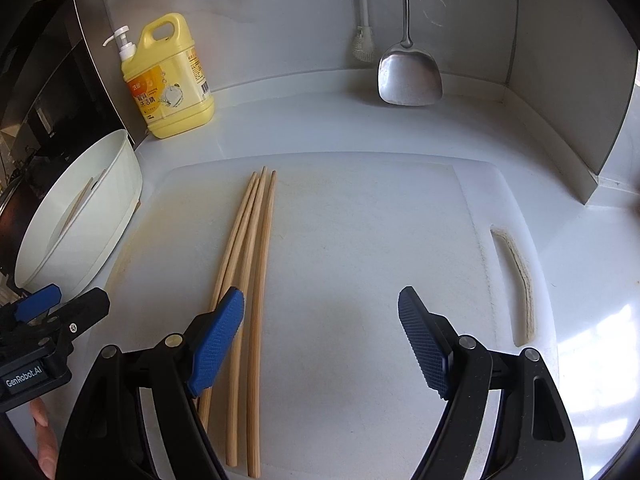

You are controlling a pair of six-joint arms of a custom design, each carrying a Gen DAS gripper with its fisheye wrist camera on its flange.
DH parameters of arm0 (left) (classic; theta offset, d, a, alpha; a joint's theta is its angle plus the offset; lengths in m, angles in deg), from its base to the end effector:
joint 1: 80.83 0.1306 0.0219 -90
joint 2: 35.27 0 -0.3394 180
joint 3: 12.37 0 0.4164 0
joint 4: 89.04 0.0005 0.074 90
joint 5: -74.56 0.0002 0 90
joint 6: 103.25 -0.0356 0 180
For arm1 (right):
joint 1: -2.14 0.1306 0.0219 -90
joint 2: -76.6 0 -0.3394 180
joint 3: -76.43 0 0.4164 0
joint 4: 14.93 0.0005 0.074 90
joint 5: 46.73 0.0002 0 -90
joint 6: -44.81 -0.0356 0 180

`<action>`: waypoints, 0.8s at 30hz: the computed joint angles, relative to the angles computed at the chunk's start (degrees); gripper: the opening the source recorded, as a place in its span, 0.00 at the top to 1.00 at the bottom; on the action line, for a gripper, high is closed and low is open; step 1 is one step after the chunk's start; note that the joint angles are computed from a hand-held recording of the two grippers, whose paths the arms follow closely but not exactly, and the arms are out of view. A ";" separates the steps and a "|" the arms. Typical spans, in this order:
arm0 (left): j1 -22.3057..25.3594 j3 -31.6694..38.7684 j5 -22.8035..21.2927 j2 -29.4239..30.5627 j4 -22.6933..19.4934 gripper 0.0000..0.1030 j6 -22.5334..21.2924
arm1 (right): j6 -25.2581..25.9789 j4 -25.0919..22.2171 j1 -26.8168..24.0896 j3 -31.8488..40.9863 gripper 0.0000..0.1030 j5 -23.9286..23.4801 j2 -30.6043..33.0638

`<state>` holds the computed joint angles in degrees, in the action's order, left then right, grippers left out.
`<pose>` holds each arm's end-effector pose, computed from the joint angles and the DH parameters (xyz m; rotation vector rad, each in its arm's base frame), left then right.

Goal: Organize utensils
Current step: 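Move both open tools back over the cutting board chopsticks, then close the right tool on a chopstick while the left tool grasps another chopstick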

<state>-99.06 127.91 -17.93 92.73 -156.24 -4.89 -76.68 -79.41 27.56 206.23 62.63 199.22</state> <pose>0.6657 -0.2182 0.3968 0.2006 2.5251 -0.1305 0.6158 0.2790 0.3779 0.2558 2.4750 -0.0253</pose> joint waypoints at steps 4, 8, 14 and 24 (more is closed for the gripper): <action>0.10 -2.80 1.02 -0.99 3.06 0.06 0.68 | 1.86 -0.27 0.67 1.36 0.26 2.41 1.82; -0.11 -5.61 0.63 -2.31 5.58 0.06 0.45 | 2.86 0.63 1.01 0.87 0.26 3.56 2.06; 0.00 -6.76 0.94 -2.91 6.29 0.06 0.71 | 5.47 -0.03 1.41 1.64 0.26 6.16 2.94; -1.22 -6.04 -0.45 -1.95 6.12 0.06 4.41 | 9.08 0.92 1.01 1.02 0.27 6.59 2.81</action>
<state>-100.28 121.86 -18.37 90.78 -150.12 -0.48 -67.59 -78.50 28.57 207.25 69.22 202.03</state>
